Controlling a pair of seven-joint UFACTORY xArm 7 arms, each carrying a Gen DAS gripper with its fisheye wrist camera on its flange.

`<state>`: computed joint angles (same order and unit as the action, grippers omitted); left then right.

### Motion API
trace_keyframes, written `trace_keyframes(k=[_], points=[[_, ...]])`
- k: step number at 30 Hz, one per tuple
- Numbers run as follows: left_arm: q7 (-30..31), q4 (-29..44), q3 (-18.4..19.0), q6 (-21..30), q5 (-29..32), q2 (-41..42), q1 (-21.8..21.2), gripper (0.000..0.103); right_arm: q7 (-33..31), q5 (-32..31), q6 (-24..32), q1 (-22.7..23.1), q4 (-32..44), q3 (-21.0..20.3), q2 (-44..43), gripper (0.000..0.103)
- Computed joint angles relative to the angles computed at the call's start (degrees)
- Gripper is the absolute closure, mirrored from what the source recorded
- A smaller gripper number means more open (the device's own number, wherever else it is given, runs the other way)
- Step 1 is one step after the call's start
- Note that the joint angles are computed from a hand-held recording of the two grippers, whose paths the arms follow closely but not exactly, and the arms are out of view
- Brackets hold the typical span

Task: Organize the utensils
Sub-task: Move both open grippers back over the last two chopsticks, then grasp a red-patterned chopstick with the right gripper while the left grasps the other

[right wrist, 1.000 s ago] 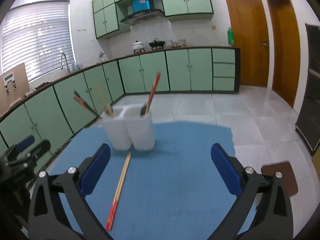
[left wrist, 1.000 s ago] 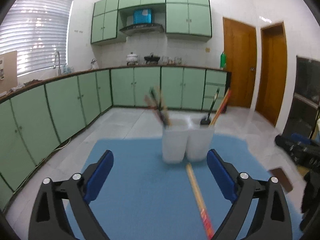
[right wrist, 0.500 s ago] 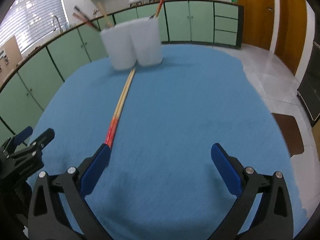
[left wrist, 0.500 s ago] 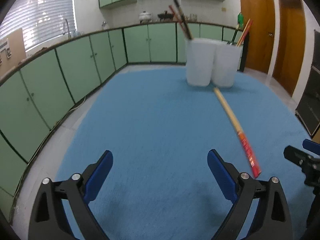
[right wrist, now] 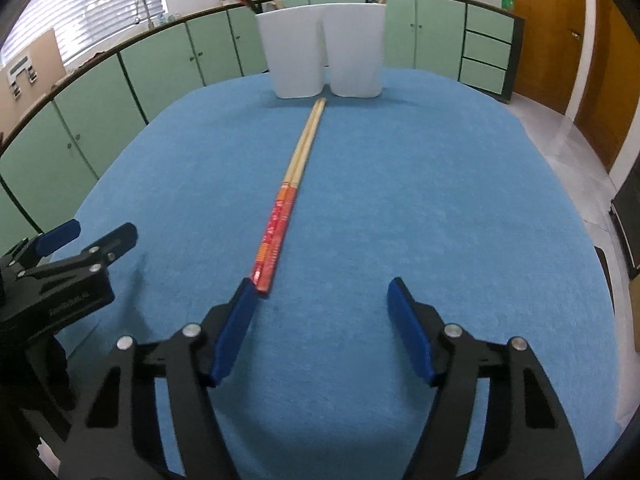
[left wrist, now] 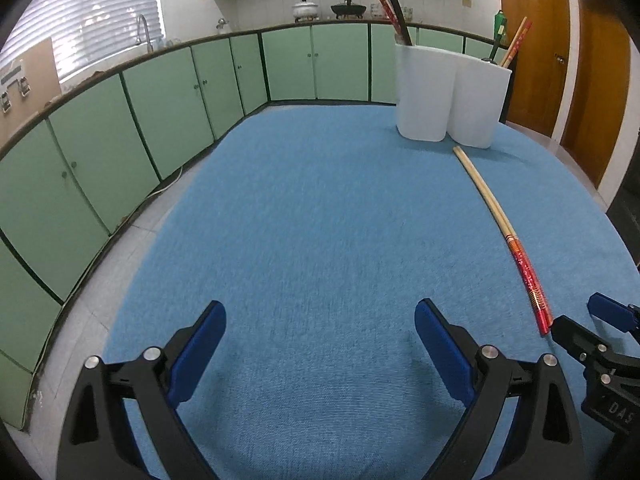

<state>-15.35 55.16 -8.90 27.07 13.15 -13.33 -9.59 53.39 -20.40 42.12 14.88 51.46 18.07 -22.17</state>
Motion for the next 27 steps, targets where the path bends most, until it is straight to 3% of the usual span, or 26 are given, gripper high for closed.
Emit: trace_keyframes(k=[7,12,21,23,27], points=[[-0.04,0.36,-0.04,0.42,0.0,0.32,-0.21,0.01,3.18,-3.07,4.46,-0.98,0.31,1.12,-0.99,0.043],[-0.36,0.97,-0.21,1.0,0.16,0.89,-0.36,0.01,0.99,1.83,-1.6,0.69,-3.85,-1.77,-4.56,0.046],[-0.63,0.6,0.17,0.29,-0.04,0.77,-0.43,0.01,-1.57,2.71,-3.19,-0.21,-1.69,0.19,-1.18,0.078],[-0.15,0.74,0.29,0.63,-0.34,0.85,-0.49,0.01,-1.54,2.45,-2.87,-0.25,-1.07,0.18,-0.53,0.092],[0.09,0.89,0.12,0.76,-0.1,0.94,-0.53,0.01,-1.89,2.65,-3.5,0.28,-1.57,-0.31,-0.75,0.098]])
